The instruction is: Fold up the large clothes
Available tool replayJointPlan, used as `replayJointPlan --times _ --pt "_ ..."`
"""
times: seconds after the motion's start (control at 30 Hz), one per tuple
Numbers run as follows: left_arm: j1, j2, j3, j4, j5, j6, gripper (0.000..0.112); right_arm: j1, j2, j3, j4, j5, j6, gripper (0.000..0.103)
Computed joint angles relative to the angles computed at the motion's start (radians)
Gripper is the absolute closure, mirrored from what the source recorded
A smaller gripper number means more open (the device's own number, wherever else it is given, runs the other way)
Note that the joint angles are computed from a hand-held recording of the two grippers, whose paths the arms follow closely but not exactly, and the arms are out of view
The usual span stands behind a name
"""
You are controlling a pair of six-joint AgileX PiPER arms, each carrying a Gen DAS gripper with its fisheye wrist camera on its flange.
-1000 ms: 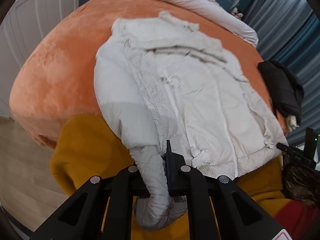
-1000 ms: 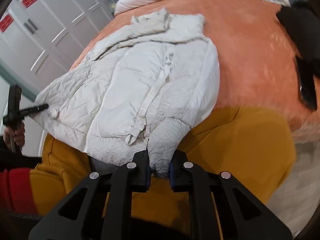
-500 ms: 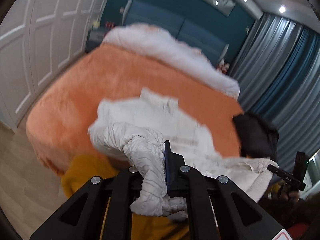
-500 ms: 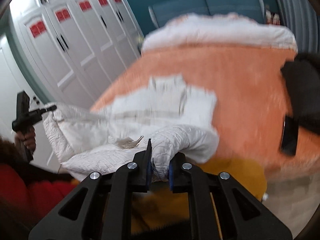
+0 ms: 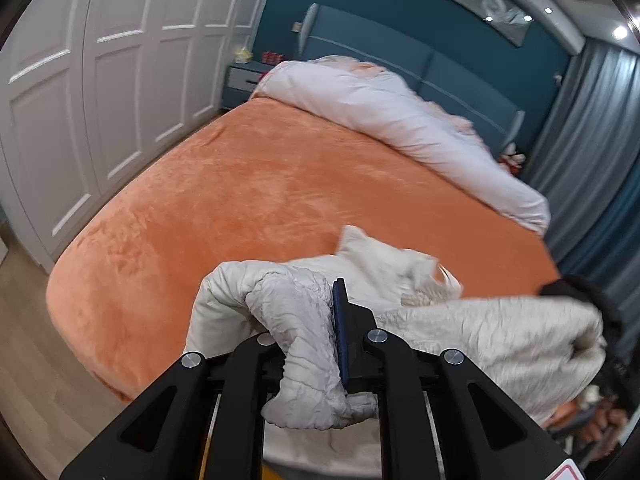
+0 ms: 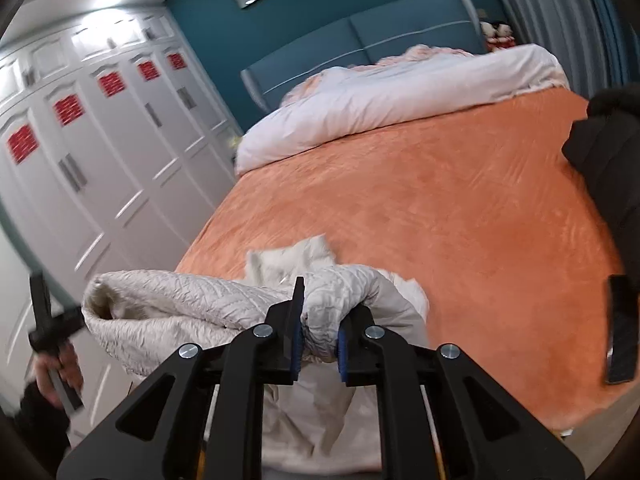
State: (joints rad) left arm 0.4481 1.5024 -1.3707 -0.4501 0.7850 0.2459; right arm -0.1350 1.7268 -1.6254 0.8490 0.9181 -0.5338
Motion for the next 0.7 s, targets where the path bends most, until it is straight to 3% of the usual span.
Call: replayJointPlan --times 0.17,0.23,0.33,0.4,0.5,0.53,0.6,0.7 --pt "-0.061 0.157 -0.025 0.072 -0.170 -0.048 0.096 0.080 0.165 -0.145 -0.081 -0.096 0.165 0.086" --pt "-0.066 0.214 -0.058 0.084 -0.176 -0.055 0.096 0.085 0.203 -0.163 -0.054 -0.122 0.211 0.084" --pt "-0.019 0.277 -0.097 -0.064 -0.141 0.049 0.094 0.071 0.208 -0.117 0.064 -0.157 0.169 0.080" --pt "0.043 0.303 -0.116 -0.225 -0.075 0.188 0.093 0.045 0.207 -0.063 0.185 -0.166 0.099 0.078" --pt "0.095 0.326 -0.166 -0.300 0.041 0.293 0.092 0.033 0.196 -0.008 0.241 -0.179 0.045 0.074" --pt "0.111 0.330 -0.184 -0.315 0.082 0.311 0.092 0.037 0.186 0.006 0.228 -0.197 0.041 0.068" --pt "0.159 0.366 -0.268 -0.345 0.220 0.313 0.091 0.035 0.160 0.042 0.231 -0.237 0.004 0.055" --pt "0.201 0.460 -0.455 -0.317 0.418 0.240 0.090 0.011 0.159 0.052 0.241 -0.251 -0.003 0.054"
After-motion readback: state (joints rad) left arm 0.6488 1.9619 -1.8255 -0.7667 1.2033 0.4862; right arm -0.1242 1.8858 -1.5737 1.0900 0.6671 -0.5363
